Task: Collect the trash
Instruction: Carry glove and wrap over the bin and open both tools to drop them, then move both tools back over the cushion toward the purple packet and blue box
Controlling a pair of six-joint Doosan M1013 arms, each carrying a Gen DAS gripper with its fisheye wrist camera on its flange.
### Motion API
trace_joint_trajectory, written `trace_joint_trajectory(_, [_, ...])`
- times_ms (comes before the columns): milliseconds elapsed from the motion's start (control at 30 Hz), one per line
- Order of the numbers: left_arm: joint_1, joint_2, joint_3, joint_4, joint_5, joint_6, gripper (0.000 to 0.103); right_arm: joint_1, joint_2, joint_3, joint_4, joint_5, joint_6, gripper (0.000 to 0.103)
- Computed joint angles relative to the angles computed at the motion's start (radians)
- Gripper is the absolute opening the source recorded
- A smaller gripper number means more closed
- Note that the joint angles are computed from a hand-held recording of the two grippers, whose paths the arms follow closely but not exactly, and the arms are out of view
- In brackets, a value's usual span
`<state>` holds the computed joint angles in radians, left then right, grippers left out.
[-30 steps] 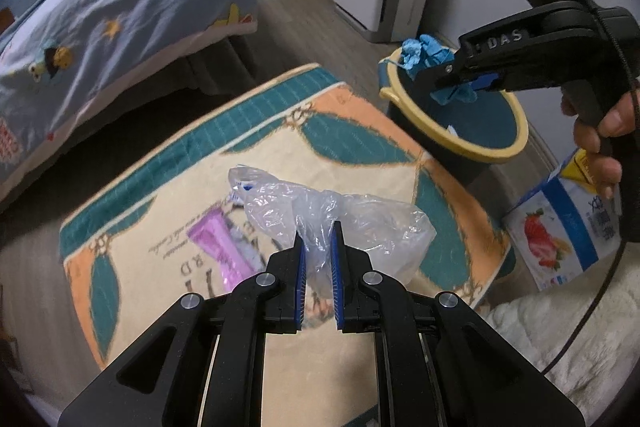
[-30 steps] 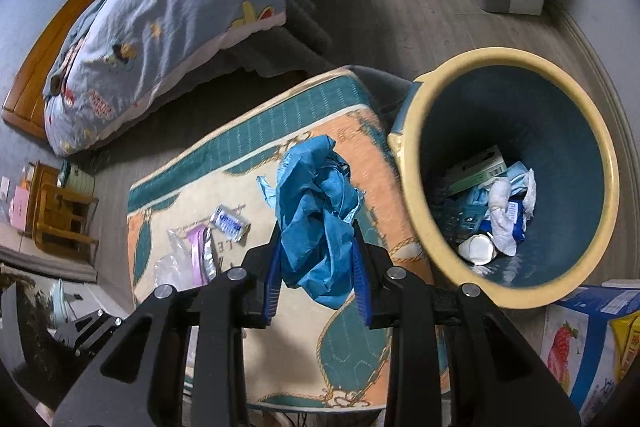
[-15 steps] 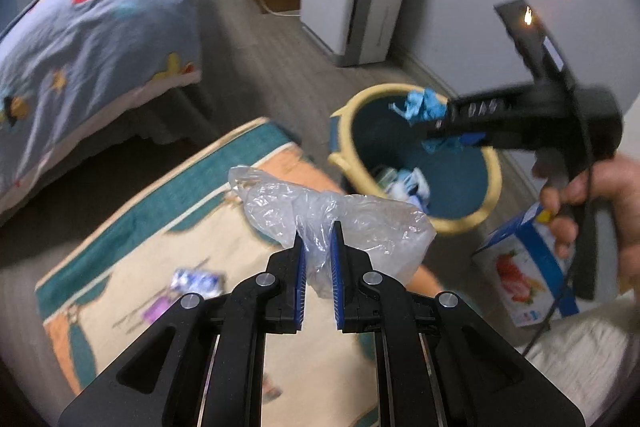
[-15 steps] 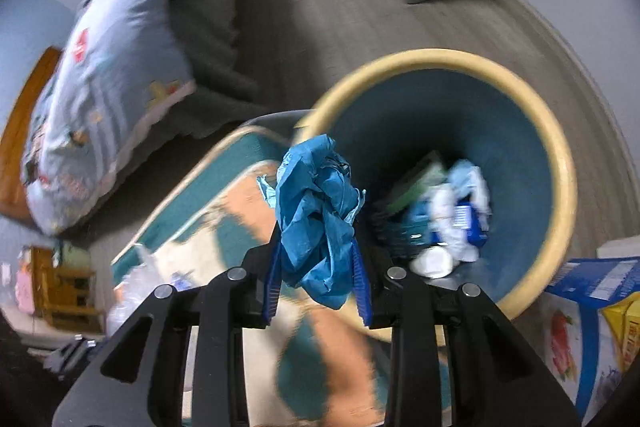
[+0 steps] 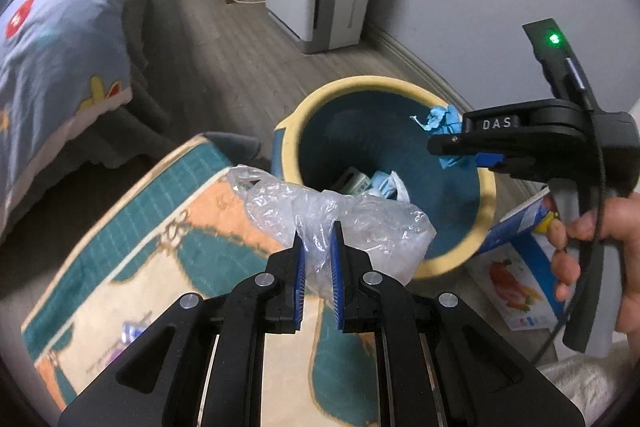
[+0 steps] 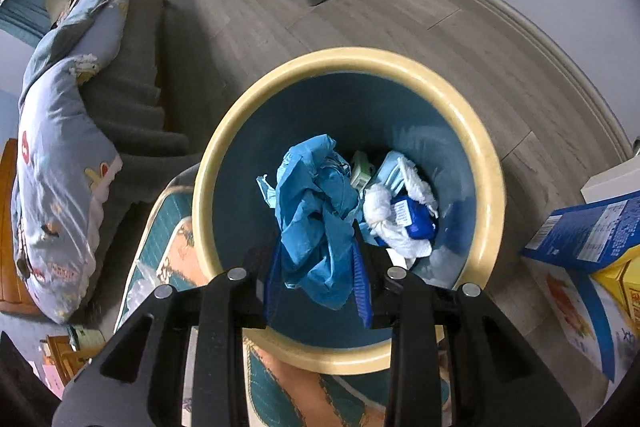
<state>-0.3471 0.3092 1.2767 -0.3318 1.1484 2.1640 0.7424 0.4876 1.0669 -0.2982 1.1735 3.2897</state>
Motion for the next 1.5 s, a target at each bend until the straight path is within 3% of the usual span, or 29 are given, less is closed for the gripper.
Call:
trace_joint_trajectory(333, [-0.040, 0.032, -0.031, -0.015, -0.066, 0.031, 0.013, 0.002, -0.009, 0.006, -0.059, 0.071, 0.028, 0.030])
trace_joint_trajectory(433, [-0.048, 0.028, -0.029, -0.028, -0.095, 0.051, 0.022, 0.008, -0.013, 0.009, -0.098, 0.090, 0.057, 0.031])
trace_joint_trajectory(467, [-0.049, 0.028, -0.029, -0.034, -0.097, 0.057, 0.033, 0.008, -0.017, 0.015, -0.105, 0.089, 0.066, 0.032])
trace_joint_trajectory(500, [-0.049, 0.025, -0.025, -0.039, -0.104, 0.063, 0.053, 0.009, -0.019, 0.018, -0.109, 0.090, 0.076, 0.035])
trace_joint_trajectory(567, [-0.051, 0.008, 0.001, -0.030, -0.154, 0.073, 0.071, 0.009, -0.019, 0.019, -0.109, 0.090, 0.084, 0.047])
trace_joint_trajectory(800, [-0.031, -0.003, 0.013, -0.012, -0.162, 0.044, 0.081, 0.011, -0.003, -0.011, -0.105, 0.103, 0.053, 0.084])
trace_joint_trajectory(900, [-0.018, -0.010, 0.017, -0.017, -0.161, 0.013, 0.087, 0.011, 0.013, -0.041, -0.100, 0.139, 0.024, 0.095])
trace_joint_trajectory(1200, [0.040, -0.045, 0.047, 0.011, -0.176, -0.036, 0.090, 0.023, 0.071, -0.146, -0.099, 0.204, -0.077, 0.096])
trace_joint_trajectory(1500, [0.152, -0.084, 0.074, 0.091, -0.192, -0.099, 0.091, 0.043, 0.141, -0.281, -0.139, 0.267, -0.208, 0.097])
